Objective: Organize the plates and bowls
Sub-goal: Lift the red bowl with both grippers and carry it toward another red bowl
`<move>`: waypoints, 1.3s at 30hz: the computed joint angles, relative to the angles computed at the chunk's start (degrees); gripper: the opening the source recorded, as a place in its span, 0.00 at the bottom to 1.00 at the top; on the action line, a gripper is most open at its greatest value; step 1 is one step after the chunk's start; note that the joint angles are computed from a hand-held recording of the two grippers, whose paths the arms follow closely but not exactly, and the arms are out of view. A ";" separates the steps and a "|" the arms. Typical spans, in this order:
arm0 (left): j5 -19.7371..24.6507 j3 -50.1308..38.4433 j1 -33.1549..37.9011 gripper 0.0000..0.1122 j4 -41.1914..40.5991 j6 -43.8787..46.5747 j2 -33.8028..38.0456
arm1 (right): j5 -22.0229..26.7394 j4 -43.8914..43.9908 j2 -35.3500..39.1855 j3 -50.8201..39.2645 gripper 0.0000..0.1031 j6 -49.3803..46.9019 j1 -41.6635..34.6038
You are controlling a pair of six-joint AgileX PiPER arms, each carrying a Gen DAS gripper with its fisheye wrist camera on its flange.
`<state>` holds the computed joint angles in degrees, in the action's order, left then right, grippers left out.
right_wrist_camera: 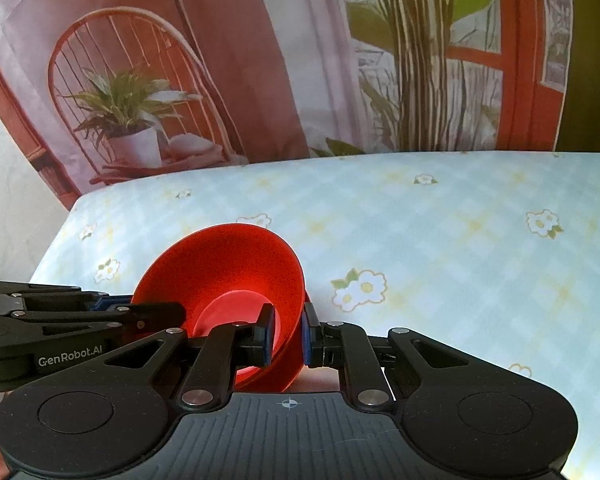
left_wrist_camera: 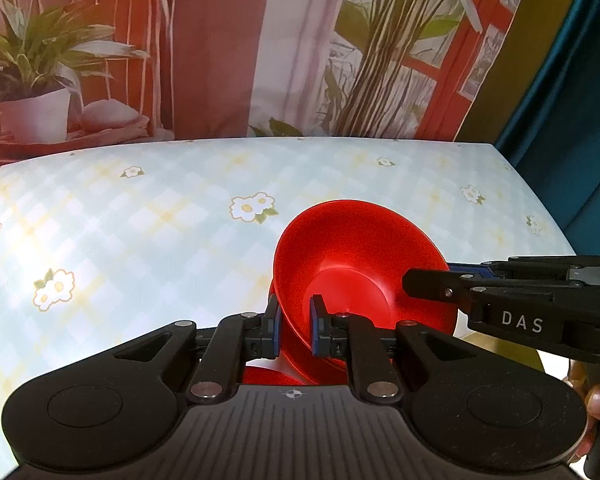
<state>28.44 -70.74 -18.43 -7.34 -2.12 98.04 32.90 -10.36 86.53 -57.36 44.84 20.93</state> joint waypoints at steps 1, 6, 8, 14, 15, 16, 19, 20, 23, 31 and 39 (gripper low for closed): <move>-0.04 0.05 -0.11 0.13 0.42 -0.40 -0.07 | 0.06 -0.34 0.06 -0.02 0.14 0.25 0.11; 0.10 -0.05 -0.22 0.13 0.88 -0.80 -0.08 | 0.20 -0.37 0.23 -0.15 0.14 -0.10 0.05; 0.14 -0.10 -0.24 0.13 0.95 -0.85 -0.08 | 0.33 -0.55 0.28 -0.25 0.14 0.01 0.11; 0.41 -0.29 0.05 0.13 0.19 -0.14 0.03 | 0.50 -0.34 0.31 -0.40 0.14 -0.25 0.06; 0.57 -0.47 0.10 0.13 0.12 -0.09 0.10 | 0.63 -0.49 0.34 -0.50 0.14 -0.07 0.14; 0.58 -0.48 0.06 0.13 0.34 -0.43 0.06 | 0.63 -0.57 0.33 -0.51 0.15 -0.01 0.17; 0.89 -0.58 0.25 0.13 0.01 -0.23 0.02 | 1.21 -1.81 0.31 -0.73 0.22 1.19 0.37; 0.75 -0.48 0.28 0.14 0.25 -0.40 -0.07 | 1.20 -1.64 0.21 -0.67 0.23 0.90 0.11; 0.67 -0.20 0.46 0.14 0.91 -1.33 -0.34 | 1.44 -2.00 -0.32 -0.50 0.23 1.20 -0.09; 0.32 0.90 0.85 0.14 0.84 -1.46 -2.36 | 2.60 -4.02 -1.68 -0.50 0.23 3.45 0.87; 0.43 3.46 1.87 0.14 -1.47 1.51 -6.00 | 3.95 -7.23 -3.62 -0.55 0.23 8.13 3.85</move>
